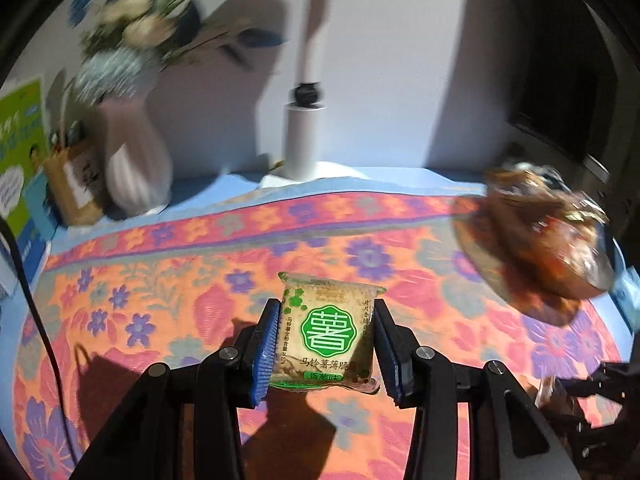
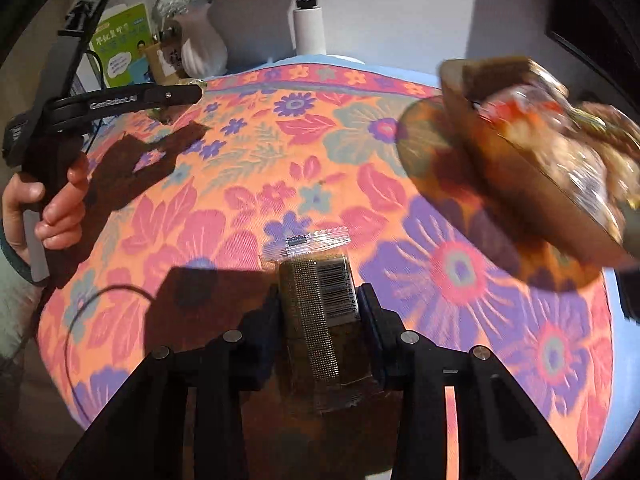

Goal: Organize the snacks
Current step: 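Carry the chip pack and wrapped bar over the amber bowl and release both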

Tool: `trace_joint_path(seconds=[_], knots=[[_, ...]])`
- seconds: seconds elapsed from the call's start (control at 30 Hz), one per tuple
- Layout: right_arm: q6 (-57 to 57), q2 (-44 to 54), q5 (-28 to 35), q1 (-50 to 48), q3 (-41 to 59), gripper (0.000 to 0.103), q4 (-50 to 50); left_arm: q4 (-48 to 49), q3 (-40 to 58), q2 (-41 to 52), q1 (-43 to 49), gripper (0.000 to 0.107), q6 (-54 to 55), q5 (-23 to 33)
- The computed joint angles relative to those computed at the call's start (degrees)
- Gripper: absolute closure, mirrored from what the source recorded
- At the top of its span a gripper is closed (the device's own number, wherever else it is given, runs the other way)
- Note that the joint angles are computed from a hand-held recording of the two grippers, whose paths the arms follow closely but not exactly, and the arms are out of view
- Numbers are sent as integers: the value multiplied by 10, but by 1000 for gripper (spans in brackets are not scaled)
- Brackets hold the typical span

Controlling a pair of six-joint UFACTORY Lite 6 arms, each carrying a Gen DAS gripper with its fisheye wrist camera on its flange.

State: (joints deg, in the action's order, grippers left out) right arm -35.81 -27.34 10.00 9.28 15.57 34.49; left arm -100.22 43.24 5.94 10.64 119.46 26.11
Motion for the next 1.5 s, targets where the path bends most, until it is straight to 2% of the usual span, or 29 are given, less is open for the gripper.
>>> trace_joint_path(seconds=[0.13, 0.3, 0.43, 0.5, 0.67, 0.77, 0.93, 1.13, 1.23, 1.27, 1.3, 1.33, 1.37, 1.4, 1.5], knots=[[-95, -105, 81, -93, -31, 67, 49, 54, -26, -78, -49, 64, -83, -22], [-254, -203, 244, -298, -24, 67, 118, 111, -31, -158, -162, 64, -200, -81], [-388, -195, 365, -488, 29, 67, 175, 218, 10, -168, -281, 64, -353, -142], [-423, -165, 393, -547, 69, 67, 198, 282, 49, -146, -335, 64, -434, -167], [-460, -49, 405, -612, 178, 67, 257, 552, 168, -61, -417, 64, -730, -195], [-450, 3, 380, -602, 228, 67, 285, 685, 283, 24, -434, 64, -887, -171], [-434, 93, 348, -577, 301, 67, 316, 790, 489, 169, -444, 64, -1012, -112], [-437, 154, 322, -544, 352, 67, 330, 801, 707, 327, -435, 64, -1039, -31], [-442, 167, 299, -521, 359, 67, 336, 837, 807, 402, -437, 64, -1078, 6], [-443, 172, 289, -512, 361, 66, 338, 843, 844, 429, -438, 61, -1086, 22], [-444, 177, 283, -508, 364, 66, 338, 845, 895, 463, -437, 48, -1088, 47], [-439, 181, 271, -499, 366, 58, 335, 853, 933, 490, -437, 25, -1096, 63], [-425, 190, 256, -490, 373, 54, 321, 863, 947, 502, -438, 19, -1107, 63], [-412, 195, 250, -485, 377, 48, 310, 871, 938, 500, -437, 18, -1116, 51], [-421, 194, 260, -498, 370, 48, 314, 842, 888, 472, -427, 18, -1079, 42]])
